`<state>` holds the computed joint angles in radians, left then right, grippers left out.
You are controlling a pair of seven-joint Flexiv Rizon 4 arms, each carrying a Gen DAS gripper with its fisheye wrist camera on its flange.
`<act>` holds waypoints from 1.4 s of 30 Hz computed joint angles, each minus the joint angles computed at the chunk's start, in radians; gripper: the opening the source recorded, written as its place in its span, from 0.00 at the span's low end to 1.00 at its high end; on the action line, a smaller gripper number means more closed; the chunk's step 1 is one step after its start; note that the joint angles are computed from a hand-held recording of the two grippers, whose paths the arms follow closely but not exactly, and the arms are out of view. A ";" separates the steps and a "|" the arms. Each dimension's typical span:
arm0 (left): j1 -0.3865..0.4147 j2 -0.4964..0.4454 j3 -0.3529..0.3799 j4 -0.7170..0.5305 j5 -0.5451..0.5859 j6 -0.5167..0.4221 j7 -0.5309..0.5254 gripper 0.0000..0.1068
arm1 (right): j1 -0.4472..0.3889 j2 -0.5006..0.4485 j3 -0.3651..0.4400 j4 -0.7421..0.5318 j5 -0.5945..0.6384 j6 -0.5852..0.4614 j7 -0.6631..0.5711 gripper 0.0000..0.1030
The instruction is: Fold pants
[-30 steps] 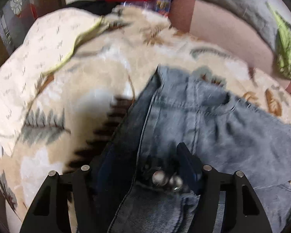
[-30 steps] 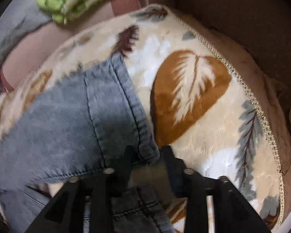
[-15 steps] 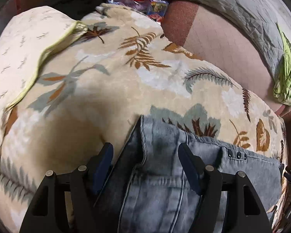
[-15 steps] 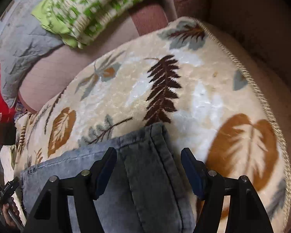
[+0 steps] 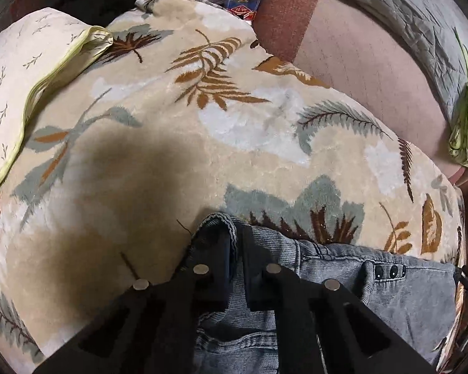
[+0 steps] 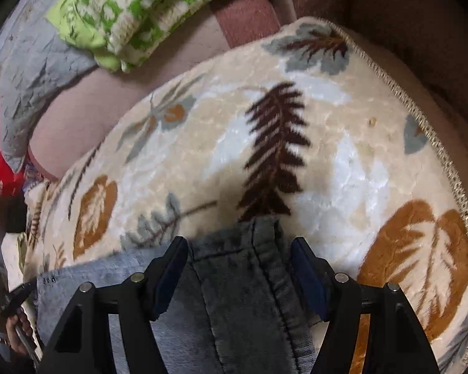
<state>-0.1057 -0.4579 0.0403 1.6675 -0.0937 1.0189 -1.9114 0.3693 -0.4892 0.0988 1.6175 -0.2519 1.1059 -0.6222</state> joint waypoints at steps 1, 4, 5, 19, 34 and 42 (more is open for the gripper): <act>0.001 -0.002 0.000 0.000 -0.001 -0.001 -0.001 0.06 | 0.013 0.005 -0.023 0.010 -0.022 0.019 0.027 0.70; 0.004 -0.006 -0.003 0.003 -0.003 0.005 0.007 0.06 | -0.018 -0.030 0.030 -0.053 0.027 -0.059 -0.048 0.64; 0.006 -0.007 -0.005 0.005 -0.007 0.009 0.009 0.06 | -0.016 -0.041 0.033 -0.077 0.021 -0.115 -0.064 0.52; -0.016 0.108 0.018 0.062 0.069 0.115 -0.059 0.02 | 0.079 0.079 -0.081 0.026 -0.222 -0.055 0.149 0.16; -0.098 0.693 0.011 0.654 -0.299 0.376 0.309 0.03 | -0.018 0.501 0.005 0.474 -0.668 0.193 0.574 0.16; 0.013 0.988 0.025 0.894 -0.134 0.043 0.260 0.07 | 0.050 0.693 0.177 0.865 -0.253 0.195 0.449 0.70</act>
<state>-0.0928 0.5299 0.0651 2.5619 -0.2278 1.0621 -1.6509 0.4193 0.2035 0.2762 2.4821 -0.5052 1.3011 -0.1728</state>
